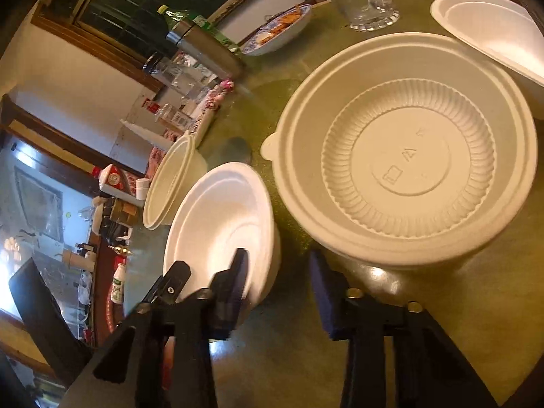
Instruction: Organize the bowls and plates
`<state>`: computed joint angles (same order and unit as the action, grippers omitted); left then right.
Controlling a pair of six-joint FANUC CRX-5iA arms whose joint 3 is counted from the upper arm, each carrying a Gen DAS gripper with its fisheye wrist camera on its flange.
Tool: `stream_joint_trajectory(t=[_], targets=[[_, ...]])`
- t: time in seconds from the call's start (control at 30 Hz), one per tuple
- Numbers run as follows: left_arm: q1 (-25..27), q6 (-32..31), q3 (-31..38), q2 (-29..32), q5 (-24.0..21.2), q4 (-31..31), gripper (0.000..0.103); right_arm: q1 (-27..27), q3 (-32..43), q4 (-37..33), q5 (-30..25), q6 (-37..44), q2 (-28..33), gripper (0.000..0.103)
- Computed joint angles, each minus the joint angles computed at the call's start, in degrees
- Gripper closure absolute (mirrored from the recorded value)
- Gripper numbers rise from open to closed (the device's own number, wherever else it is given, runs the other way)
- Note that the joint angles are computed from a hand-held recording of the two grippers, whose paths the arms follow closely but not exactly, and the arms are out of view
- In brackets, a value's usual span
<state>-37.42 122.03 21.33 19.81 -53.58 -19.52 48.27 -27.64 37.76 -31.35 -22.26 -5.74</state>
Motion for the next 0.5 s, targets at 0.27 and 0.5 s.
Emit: stream_joint_trajectory(t=[0.27, 0.5], targets=[[-0.62, -0.24, -0.16, -0.31, 0.24, -1.71, 0.091, 1.42, 0.33, 4.22, -2.47, -0.44, 0.78, 0.093], [-1.15, 0.28, -0.12, -0.61, 0.23, -3.06, 0.091, 1.29, -0.17, 5.93, -2.24, -1.04, 0.51, 0.093]])
